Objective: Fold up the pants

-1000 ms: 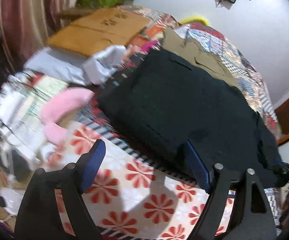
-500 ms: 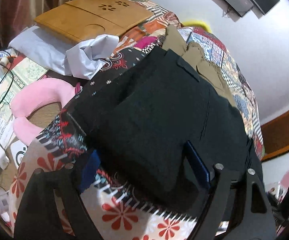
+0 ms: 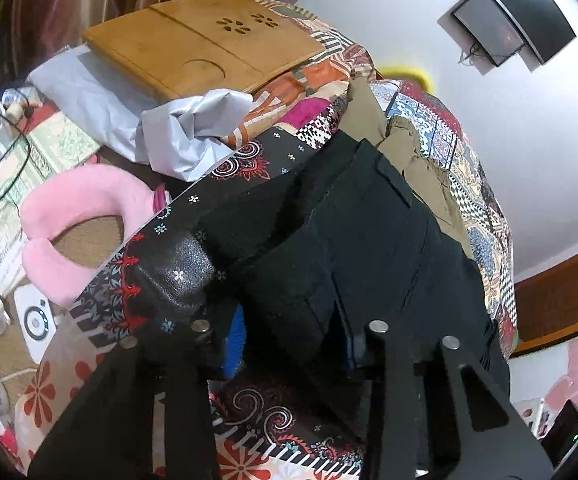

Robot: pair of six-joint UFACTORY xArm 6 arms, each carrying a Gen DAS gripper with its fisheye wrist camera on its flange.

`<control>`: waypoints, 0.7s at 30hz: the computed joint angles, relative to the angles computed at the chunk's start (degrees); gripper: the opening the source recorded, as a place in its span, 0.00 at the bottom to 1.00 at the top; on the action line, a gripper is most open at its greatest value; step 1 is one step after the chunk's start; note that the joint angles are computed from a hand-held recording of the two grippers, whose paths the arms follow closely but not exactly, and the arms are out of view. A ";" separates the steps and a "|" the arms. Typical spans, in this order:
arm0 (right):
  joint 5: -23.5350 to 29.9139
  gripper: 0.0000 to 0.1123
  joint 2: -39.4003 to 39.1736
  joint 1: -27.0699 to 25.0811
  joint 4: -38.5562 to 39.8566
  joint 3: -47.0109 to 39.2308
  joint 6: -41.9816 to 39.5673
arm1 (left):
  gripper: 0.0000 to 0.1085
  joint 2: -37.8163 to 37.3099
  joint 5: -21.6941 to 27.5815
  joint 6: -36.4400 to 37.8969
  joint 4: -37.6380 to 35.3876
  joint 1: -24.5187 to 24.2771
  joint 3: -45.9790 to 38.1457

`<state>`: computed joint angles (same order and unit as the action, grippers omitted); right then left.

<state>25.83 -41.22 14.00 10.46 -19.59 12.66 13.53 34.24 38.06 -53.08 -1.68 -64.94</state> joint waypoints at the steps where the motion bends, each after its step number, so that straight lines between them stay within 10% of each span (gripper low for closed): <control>1: 0.06 0.47 0.03 -0.04 0.01 -0.05 0.01 | 0.30 -0.76 -0.68 0.92 0.20 -0.20 0.76; 10: 0.57 0.47 -0.14 -0.21 -0.99 -0.17 0.75 | 0.22 -11.76 -4.76 5.31 1.98 1.08 12.80; 21: 1.29 0.47 -0.29 0.44 -3.26 -0.40 2.41 | 0.29 -17.07 3.47 4.08 -1.40 7.80 18.42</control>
